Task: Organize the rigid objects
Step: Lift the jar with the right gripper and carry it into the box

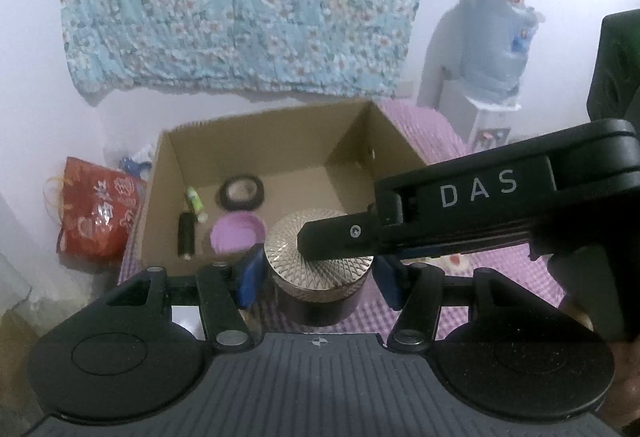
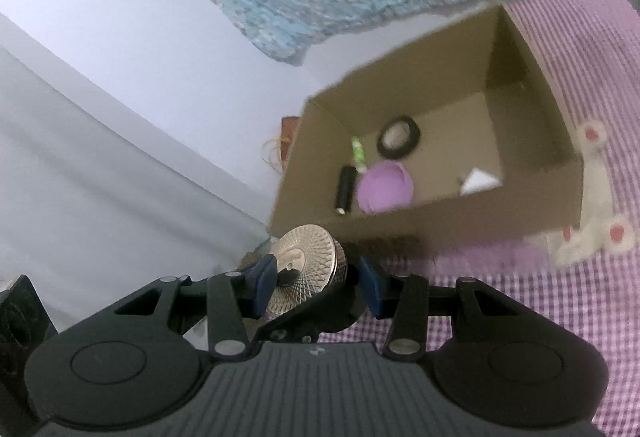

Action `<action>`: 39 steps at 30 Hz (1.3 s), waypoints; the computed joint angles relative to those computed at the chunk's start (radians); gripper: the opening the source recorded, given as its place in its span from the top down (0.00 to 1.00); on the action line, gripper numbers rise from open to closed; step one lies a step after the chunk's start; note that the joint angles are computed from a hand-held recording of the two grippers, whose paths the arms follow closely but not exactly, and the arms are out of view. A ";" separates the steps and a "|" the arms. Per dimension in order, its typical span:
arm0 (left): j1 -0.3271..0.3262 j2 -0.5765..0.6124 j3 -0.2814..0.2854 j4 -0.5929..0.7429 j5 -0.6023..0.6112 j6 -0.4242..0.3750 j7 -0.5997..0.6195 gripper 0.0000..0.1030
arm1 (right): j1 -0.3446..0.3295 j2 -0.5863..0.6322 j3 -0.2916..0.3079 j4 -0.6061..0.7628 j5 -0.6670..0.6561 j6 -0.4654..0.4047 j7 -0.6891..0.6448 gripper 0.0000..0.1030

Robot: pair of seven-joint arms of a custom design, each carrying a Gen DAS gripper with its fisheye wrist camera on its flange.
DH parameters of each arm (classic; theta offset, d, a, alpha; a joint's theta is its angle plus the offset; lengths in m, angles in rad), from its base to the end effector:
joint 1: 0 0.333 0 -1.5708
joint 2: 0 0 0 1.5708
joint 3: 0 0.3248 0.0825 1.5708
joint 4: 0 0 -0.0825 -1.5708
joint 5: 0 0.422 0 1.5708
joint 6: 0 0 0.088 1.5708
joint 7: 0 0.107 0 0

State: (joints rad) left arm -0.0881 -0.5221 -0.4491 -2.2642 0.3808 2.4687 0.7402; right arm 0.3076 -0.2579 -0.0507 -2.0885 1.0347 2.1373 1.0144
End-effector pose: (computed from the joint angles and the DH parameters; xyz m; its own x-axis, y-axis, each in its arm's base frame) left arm 0.4038 -0.2838 0.6151 0.0519 -0.9986 -0.0058 -0.6641 -0.0302 -0.7470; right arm 0.5208 0.1727 0.5846 0.4418 -0.5747 -0.6889 -0.8730 -0.0983 -0.4778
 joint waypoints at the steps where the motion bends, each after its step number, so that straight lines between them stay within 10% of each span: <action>1: 0.007 0.012 0.001 0.015 0.003 0.002 -0.002 0.45 | 0.001 0.008 0.001 0.016 -0.001 -0.001 0.002 0.53; 26: -0.102 0.523 0.217 0.421 -0.074 -0.149 0.020 0.45 | -0.146 0.742 0.200 0.853 -0.330 -0.228 0.283 0.53; 39: -0.134 0.596 0.259 0.477 -0.104 -0.213 0.011 0.43 | -0.167 0.906 0.264 1.016 -0.400 -0.268 0.382 0.53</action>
